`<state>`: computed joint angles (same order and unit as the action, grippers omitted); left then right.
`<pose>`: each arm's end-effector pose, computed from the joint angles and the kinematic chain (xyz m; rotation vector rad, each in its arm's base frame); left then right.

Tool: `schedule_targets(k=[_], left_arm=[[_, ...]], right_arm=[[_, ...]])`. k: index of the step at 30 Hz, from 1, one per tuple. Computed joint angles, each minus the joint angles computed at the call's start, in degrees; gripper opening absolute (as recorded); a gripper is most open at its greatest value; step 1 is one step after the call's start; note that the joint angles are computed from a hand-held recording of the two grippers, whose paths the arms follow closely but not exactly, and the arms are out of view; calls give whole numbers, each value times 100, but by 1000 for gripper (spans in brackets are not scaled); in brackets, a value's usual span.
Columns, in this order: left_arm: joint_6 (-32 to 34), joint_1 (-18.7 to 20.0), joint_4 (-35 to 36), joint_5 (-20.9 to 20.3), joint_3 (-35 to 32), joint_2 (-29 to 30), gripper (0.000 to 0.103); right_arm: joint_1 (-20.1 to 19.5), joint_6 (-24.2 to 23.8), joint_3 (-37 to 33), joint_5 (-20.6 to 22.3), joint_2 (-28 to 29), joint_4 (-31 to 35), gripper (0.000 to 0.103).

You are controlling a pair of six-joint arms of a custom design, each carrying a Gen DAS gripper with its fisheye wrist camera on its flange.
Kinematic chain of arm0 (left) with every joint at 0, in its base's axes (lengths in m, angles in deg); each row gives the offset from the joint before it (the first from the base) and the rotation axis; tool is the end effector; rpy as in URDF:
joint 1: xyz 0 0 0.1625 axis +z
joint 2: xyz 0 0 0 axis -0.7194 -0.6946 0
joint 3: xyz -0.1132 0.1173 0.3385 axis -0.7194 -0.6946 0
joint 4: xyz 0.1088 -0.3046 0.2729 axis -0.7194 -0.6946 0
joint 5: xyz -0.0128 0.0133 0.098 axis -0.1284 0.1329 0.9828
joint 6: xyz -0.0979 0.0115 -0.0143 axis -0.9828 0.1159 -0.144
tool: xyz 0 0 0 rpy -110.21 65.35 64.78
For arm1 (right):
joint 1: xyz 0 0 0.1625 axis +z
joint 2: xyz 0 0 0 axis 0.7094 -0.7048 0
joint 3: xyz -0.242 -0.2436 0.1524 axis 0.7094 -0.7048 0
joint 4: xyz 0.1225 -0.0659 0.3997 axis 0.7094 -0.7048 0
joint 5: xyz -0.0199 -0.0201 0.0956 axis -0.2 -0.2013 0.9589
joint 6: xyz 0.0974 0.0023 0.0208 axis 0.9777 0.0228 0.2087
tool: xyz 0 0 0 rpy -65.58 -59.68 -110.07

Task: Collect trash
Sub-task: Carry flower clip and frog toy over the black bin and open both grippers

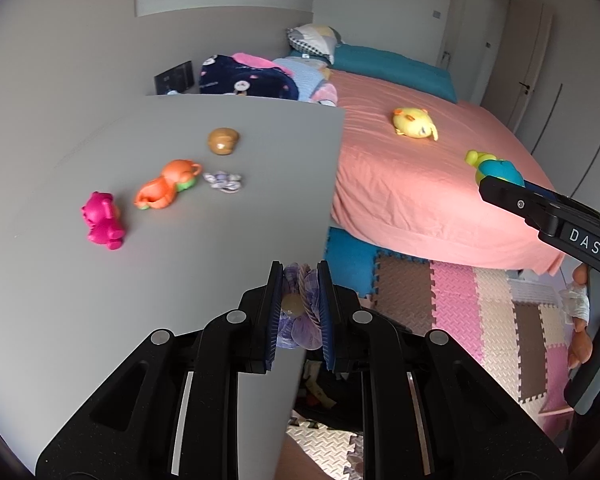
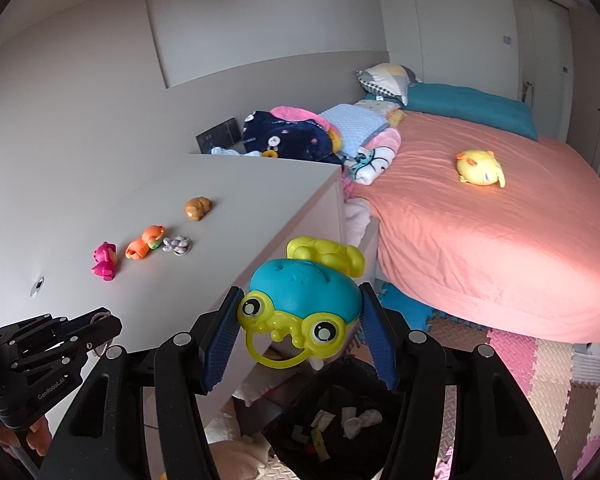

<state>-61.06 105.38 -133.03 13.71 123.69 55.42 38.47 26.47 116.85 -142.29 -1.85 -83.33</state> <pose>-0.2181 -0.7852 -0.0438 0.2520 2.2495 -0.9452 0.0293 -0.8663 0.1854 0.8642 -2.4681 0.8434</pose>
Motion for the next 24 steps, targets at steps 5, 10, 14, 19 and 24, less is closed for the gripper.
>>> schedule_targets(k=[5,10,14,19,24], left_arm=[[65,-46,175,-86,-204,146,17],[112,-79,395,-207,-486,324,17],[175,-103,572,-327,-730,479,17],[279,-127,852,-466,-1102,703,17],[366,-149,1257,-587,-1634,1015,17]], right_arm=[[-58,39,158,2,-139,-97,59],[-120,67,304,-21,-274,-191,59],[-168,133,354,-85,-336,-255,59],[-230,206,372,-167,-387,-329,59],[-280,248,378,-278,-422,-402,59]])
